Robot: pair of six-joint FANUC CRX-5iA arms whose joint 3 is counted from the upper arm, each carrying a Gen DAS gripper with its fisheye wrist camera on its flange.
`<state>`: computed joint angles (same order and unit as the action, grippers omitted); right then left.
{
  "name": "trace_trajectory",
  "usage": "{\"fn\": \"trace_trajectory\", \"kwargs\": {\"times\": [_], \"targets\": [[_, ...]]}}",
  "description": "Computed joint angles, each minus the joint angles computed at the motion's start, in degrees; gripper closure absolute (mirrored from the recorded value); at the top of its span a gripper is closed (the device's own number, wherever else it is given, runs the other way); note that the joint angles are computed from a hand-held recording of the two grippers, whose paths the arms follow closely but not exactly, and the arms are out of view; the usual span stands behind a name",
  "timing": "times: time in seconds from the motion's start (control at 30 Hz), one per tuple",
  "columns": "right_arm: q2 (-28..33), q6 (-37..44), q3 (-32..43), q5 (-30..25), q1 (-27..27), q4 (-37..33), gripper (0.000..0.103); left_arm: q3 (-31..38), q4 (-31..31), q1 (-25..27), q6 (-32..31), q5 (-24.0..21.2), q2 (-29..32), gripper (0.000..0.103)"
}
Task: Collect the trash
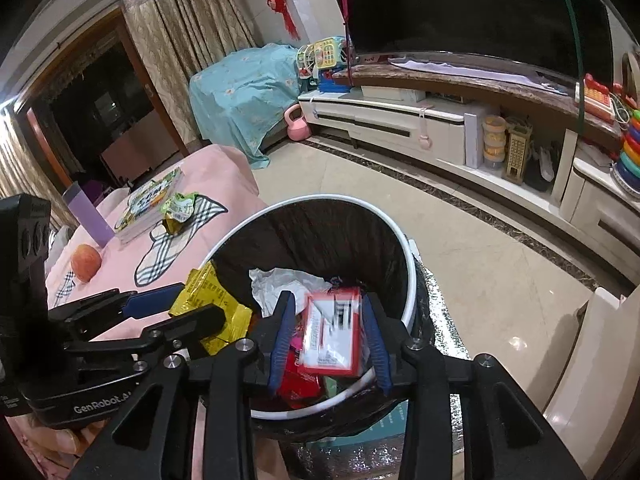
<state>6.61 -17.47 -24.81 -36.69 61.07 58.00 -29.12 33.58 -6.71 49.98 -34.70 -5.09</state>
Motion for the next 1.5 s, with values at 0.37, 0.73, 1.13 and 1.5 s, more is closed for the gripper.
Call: {"fn": "trace_trajectory", "kwargs": {"times": [0.37, 0.73, 1.13, 1.5], "targets": [[-1.6, -4.8, -0.7, -2.1, 1.7, 3.8, 0.048, -4.1, 4.1, 2.9, -3.0, 0.1, -4.5, 0.028], [-1.9, -15.0, -1.6, -6.8, 6.8, 12.1, 0.015, -15.2, 13.7, 11.6, -7.7, -2.3, -16.6, 0.024], [3.6, -31.0, -0.6, -18.7, 16.0, 20.9, 0.004, -28.7, 18.2, 25.9, -14.1, -6.5, -35.8, 0.015], [9.8, -22.8, 8.8, -41.2, 24.3, 22.4, 0.0, -38.2, 24.7, 35.2, -18.3, -1.9, -61.5, 0.0]]}}
